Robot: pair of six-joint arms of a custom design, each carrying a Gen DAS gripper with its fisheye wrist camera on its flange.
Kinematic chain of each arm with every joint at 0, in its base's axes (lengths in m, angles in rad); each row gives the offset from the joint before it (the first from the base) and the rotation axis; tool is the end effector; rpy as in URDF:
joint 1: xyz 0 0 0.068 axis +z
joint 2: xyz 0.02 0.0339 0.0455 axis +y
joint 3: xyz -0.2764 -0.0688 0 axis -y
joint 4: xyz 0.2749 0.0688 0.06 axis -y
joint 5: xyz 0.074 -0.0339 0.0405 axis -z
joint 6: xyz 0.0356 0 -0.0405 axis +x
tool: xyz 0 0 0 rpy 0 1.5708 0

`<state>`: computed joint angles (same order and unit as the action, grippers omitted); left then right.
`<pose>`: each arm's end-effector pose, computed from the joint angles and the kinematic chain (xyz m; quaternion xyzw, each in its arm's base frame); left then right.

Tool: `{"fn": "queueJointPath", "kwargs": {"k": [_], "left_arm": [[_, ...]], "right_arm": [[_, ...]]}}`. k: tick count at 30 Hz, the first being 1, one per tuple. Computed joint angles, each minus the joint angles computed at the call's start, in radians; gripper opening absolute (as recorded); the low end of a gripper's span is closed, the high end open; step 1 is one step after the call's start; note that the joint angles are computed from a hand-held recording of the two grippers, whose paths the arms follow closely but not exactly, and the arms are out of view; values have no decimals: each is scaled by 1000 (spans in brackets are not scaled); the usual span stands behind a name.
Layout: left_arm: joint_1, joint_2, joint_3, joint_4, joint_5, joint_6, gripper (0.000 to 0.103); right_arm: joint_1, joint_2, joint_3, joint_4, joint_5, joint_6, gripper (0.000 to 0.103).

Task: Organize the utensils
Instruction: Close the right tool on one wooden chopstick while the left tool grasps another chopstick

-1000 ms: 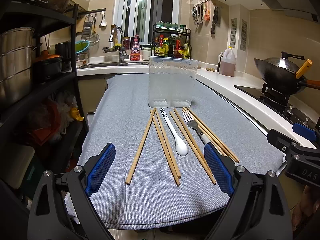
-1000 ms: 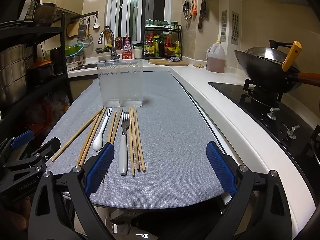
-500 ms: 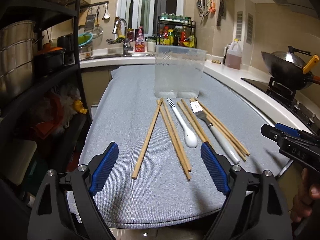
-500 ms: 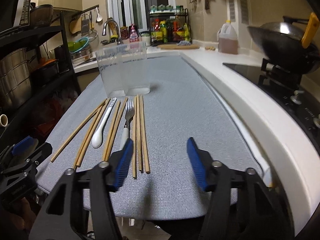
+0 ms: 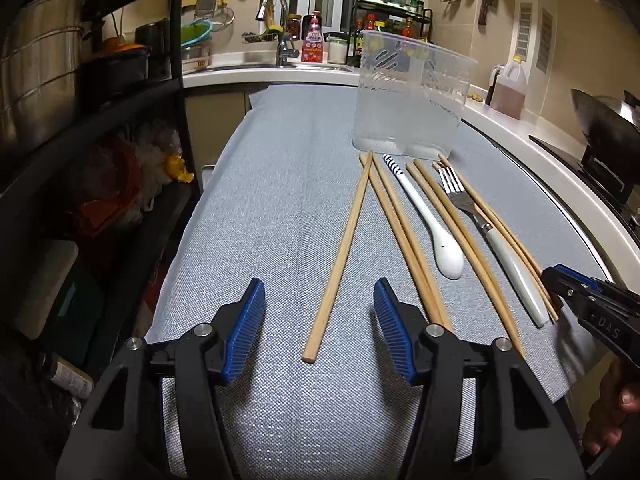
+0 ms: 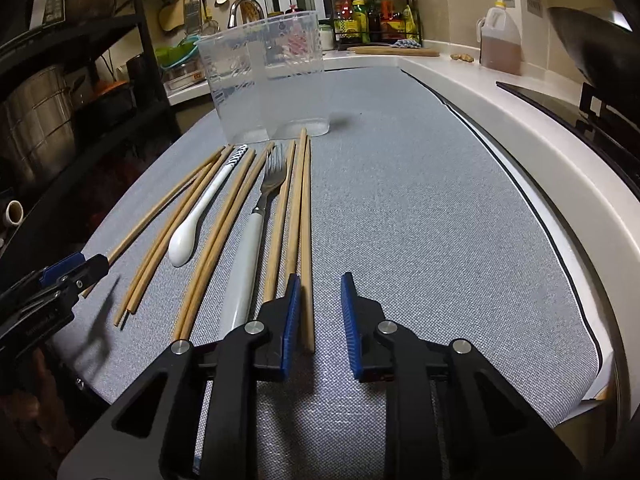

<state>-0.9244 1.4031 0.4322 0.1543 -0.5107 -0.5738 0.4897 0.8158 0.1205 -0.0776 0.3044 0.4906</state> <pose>0.1648 -0.1895 0.1164 0.0653 0.9020 -0.0707 0.4208 0.1439 0.0646 0.1094 0.0593 0.9108 0.0575 0.4045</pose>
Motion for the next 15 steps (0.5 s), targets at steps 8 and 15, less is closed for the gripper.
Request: {"fn": "queueJointPath", "kwargs": {"k": [8,15], "left_arm": [[1,78,41,22,-28,33,33],[-32,40,16,15,-13,46,7]], "right_arm": [[0,-17,-11,-2,13,-29,6],[51,-140,-21,-157,83,45,6]]}}
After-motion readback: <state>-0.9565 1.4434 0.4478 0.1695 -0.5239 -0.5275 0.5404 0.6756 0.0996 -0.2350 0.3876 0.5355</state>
